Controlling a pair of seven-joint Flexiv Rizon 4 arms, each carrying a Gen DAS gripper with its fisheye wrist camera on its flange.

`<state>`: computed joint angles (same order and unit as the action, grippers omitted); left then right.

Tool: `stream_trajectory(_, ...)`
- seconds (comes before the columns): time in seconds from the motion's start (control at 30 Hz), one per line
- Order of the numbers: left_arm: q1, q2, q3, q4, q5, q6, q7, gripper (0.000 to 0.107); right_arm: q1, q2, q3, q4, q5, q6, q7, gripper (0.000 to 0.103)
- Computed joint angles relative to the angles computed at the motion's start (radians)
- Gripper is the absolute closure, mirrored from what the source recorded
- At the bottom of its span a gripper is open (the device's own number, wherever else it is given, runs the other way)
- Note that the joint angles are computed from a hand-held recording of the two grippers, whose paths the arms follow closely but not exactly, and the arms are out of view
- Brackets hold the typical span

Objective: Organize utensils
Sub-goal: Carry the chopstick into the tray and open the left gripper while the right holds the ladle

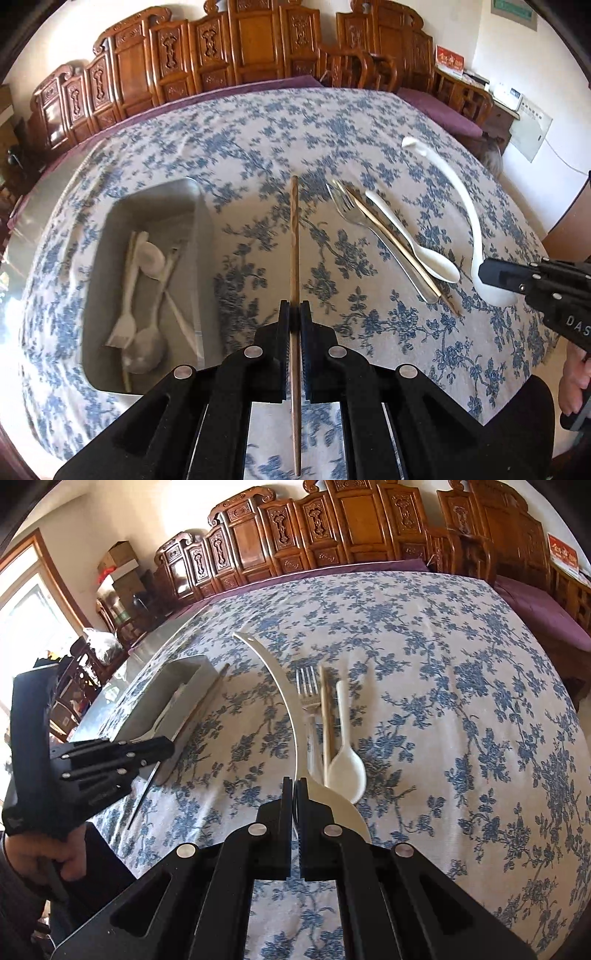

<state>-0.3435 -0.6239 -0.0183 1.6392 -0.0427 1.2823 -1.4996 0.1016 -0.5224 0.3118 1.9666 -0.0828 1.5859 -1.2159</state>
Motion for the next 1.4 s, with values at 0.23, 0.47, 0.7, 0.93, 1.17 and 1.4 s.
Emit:
stream_trajectory(0.23,0.076,0.064,-0.038,0.079,-0.044,0.069,0.059,0.103,0.058,0.006,-0.008,-0.016,-0.004,-0.011,0.031,0.1)
stream_trajectory(0.47,0.167,0.084,-0.09,0.098,-0.123,0.093,0.143,0.103,0.092,-0.022,0.017,-0.076,-0.005,-0.03,0.045,0.1)
stream_trajectory(0.7,0.208,0.011,-0.09,0.008,-0.205,-0.017,0.179,0.103,0.125,-0.058,0.022,-0.132,-0.003,-0.047,0.057,0.1)
stream_trajectory(0.93,0.189,-0.063,-0.044,-0.096,-0.178,-0.098,0.164,0.103,0.107,-0.088,0.042,-0.166,0.011,-0.072,0.04,0.1)
stream_trajectory(1.17,0.171,-0.11,-0.024,-0.161,-0.147,-0.147,0.136,0.103,0.087,-0.111,0.056,-0.186,0.033,-0.071,0.022,0.1)
stream_trajectory(1.4,0.176,-0.127,-0.028,-0.172,-0.136,-0.17,0.135,0.102,0.098,-0.121,0.059,-0.21,0.037,-0.084,0.014,0.099)
